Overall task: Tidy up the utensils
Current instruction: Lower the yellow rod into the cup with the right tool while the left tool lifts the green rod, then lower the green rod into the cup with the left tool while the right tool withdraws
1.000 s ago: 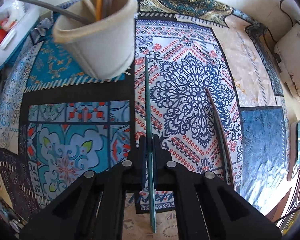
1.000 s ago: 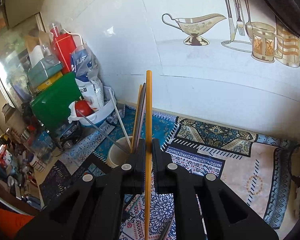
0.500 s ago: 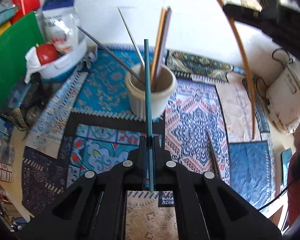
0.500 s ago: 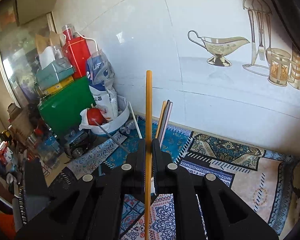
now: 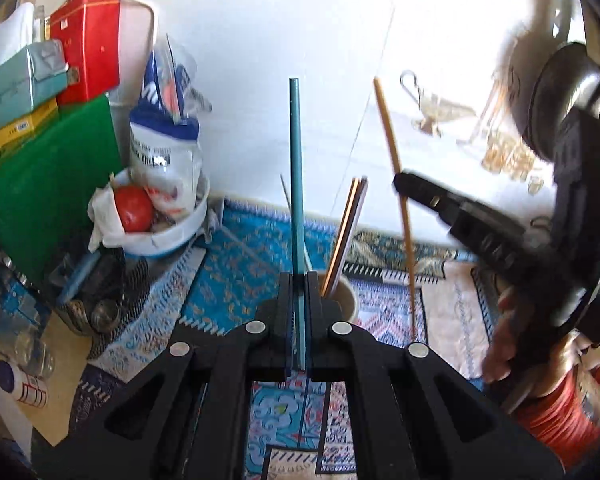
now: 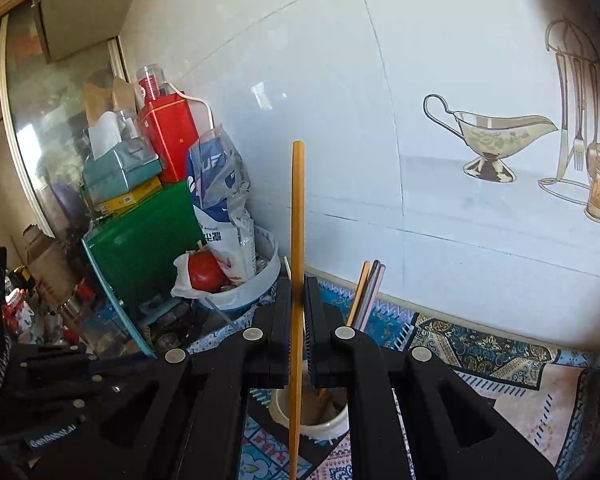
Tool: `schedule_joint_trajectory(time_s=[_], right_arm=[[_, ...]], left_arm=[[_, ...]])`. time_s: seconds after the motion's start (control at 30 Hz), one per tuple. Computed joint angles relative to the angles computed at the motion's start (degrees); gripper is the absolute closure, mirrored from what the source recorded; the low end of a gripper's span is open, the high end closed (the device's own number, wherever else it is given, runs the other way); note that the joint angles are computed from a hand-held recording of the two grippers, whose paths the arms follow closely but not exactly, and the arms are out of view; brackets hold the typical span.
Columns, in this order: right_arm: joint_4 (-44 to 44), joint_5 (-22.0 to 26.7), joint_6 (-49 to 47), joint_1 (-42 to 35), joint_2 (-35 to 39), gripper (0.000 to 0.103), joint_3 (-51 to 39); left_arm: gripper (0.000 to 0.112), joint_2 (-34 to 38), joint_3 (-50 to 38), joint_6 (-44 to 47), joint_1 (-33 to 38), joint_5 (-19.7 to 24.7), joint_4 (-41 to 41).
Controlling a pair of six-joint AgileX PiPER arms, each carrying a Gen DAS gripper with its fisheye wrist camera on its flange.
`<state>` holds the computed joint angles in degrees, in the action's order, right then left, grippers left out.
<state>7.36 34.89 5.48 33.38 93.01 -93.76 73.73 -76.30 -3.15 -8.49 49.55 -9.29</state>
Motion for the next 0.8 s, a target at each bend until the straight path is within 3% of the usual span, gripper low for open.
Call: schedule_joint_trajectory(time_s=[0.1, 0.47, 0.6, 0.8], right_arm=[[2.8, -2.2, -2.5, -0.7, 1.9, 0.098, -0.8], [-11.6, -15.3, 9.9, 1.1, 7.8, 0.098, 2.2], [-3.0, -17.2, 2.9, -0.5, 9.1, 0.098, 4.2], [3.9, -15.6, -4.9, -1.4, 9.5, 0.098, 7.1]], left_arm=[[0.11, 2.5, -4.5, 0.8, 1.4, 0.5, -1.5], [0.11, 13.5, -11.8, 0.1, 0.9, -1.1, -2.9], [0.11, 16.9, -11.8, 0.7, 0.8, -1.8, -3.7], [0.11, 19.7, -10.4, 2.1, 0.9, -1.8, -5.0]])
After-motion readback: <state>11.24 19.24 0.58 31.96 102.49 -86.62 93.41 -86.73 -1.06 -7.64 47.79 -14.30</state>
